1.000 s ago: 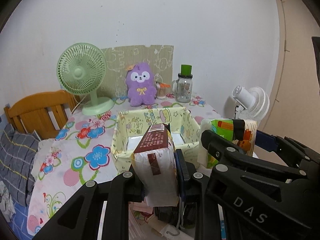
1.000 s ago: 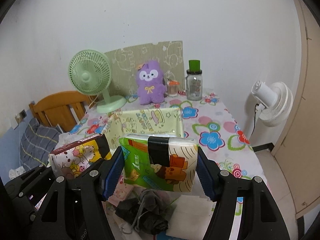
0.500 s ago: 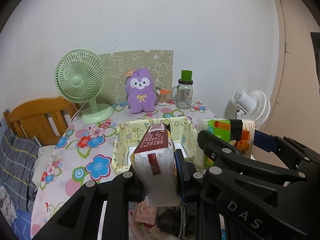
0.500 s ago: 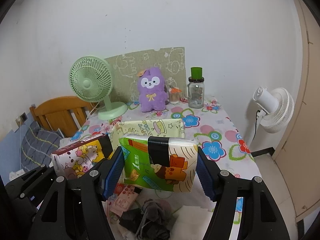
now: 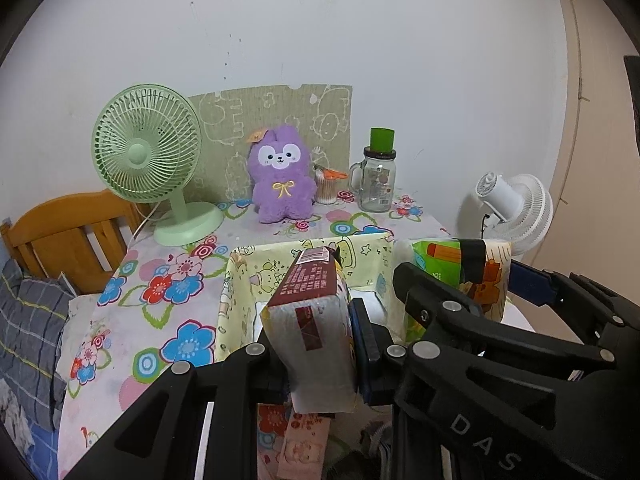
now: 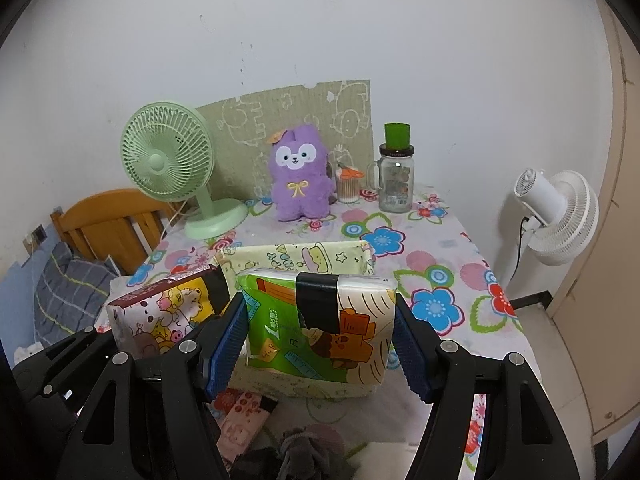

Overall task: Organize soft objects
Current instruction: 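Carry both packs over the fabric box with the left and right tools, then open both tools to drop the packs into the box, then withdraw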

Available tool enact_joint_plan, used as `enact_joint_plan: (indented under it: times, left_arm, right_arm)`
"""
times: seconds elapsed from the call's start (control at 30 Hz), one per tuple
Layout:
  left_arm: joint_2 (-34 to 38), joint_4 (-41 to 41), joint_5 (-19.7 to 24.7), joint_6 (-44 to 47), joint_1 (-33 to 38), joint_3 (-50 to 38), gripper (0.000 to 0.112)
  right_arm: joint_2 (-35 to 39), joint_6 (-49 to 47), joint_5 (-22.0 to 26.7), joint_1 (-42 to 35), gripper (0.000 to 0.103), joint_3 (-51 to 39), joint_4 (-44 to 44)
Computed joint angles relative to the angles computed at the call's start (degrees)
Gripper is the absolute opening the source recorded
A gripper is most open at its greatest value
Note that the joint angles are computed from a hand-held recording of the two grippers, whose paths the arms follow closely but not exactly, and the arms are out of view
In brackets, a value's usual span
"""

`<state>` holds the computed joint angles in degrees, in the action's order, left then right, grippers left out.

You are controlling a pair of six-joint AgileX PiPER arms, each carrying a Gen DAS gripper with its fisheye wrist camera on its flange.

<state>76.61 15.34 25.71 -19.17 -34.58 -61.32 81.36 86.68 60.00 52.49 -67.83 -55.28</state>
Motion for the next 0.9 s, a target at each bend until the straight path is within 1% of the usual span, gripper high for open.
enact_joint_plan:
  times: [0.23, 0.5, 0.6, 0.77, 0.83, 0.9]
  left_arm:
    - [5.46, -4.35, -1.32, 5.19, 2.77, -3.3, 0.023]
    - [11.57, -7.61, -1.44, 9.04, 4.63, -8.04, 0.023]
    - [13.99, -11.45, -1.15, 12.73, 5.79, -10.25, 0.024]
    - [17.24, -12.39, -0.53, 12.86, 6.45, -13.41, 0.025]
    - [18.37, -10.32, 0.3, 10.63, 6.26, -14.54, 0.034]
    - [19.31, -9.12, 1.34, 9.19, 6.23, -15.54, 0.038]
  right_arm:
    - [3.29, -2.88, -5.11, -5.27, 0.071, -1.56, 1.67]
    - [7.2, -6.53, -10.12, -10.89, 0.071, -3.92, 4.11]
    - [8.64, -8.21, -12.32, -13.04, 0.071, -4.94, 5.6]
    - [10.59, -10.07, -14.96, -15.67, 0.071, -6.36, 6.94]
    - [11.46, -11.55, -16.32, -16.69, 0.071, -6.96, 8.03]
    - [12.25, -12.18, -16.53, -17.2, 0.071, -7.65, 8.73]
